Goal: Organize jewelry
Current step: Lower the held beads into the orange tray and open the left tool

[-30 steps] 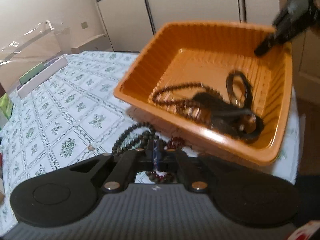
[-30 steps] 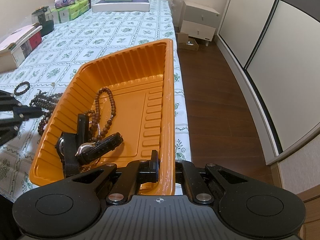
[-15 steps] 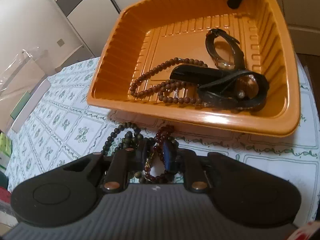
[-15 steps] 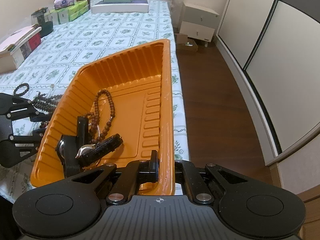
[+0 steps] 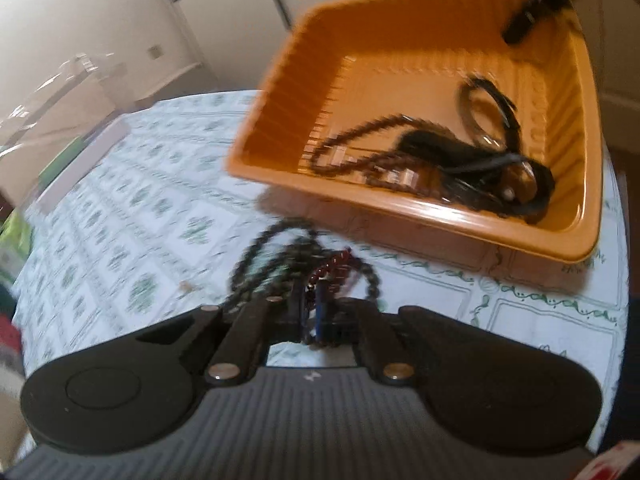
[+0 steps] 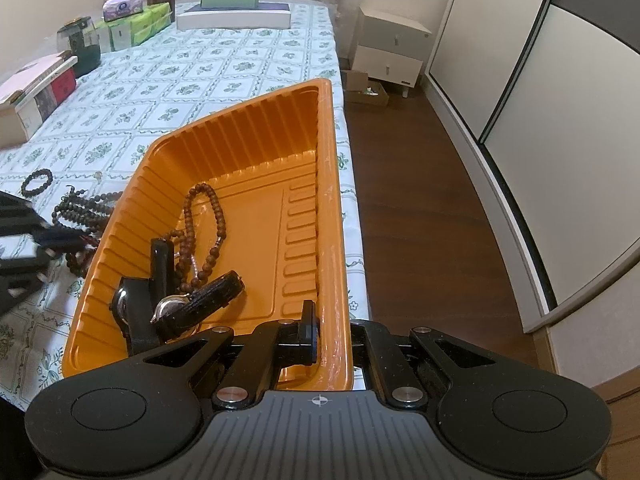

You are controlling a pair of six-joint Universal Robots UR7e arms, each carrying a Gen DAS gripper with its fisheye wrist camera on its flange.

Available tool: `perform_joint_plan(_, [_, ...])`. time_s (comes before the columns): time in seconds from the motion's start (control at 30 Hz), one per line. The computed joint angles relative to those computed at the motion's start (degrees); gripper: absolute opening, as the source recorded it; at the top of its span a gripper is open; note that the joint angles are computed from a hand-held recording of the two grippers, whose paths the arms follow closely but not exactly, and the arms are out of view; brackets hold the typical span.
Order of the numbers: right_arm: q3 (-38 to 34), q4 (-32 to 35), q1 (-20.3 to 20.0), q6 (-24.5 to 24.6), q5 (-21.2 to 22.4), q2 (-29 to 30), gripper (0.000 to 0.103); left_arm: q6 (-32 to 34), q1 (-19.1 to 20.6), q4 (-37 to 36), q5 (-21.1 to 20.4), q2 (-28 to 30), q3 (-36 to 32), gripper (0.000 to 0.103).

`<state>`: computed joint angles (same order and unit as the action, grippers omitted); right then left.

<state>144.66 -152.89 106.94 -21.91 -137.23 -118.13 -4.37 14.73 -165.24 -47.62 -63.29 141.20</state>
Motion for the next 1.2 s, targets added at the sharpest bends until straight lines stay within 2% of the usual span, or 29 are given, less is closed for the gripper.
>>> perform_joint_plan(0.17, [0.2,-0.6,0.2,0.1,-0.2,0.1,0.004,-5.7,-0.8,3.0,1.1,-6.4,1.2,0.004])
perform_joint_plan(0.4, [0.1,-0.5,1.1,0.3,-0.9,0.4,0.004,-7.2,-2.4,4.0,2.3,-9.3,0.2,0.004])
perform_joint_plan(0.6, [0.2,-0.8,1.5,0.2,-1.3,0.5,0.004,-5.1,-3.3,0.8,2.2,-7.3,-1.8,0.004])
perform_joint_plan(0.83, [0.2,-0.9,1.5,-0.1,-1.3,0.5,0.004,-1.7,-3.1,-6.2,0.6,-2.5,-5.5,0.004])
perform_joint_plan(1.03, [0.2,-1.3,1.1,-0.7,-1.1,0.5,0.004,0.1,-1.9,-12.4,-2.5,1.8,-8.6,0.004])
perform_joint_plan(1.2, [0.2,-1.2,0.7,-1.1,-0.7,0.1,0.004,-1.0,-0.5,-13.3,-5.2,5.6,-10.4,0.004])
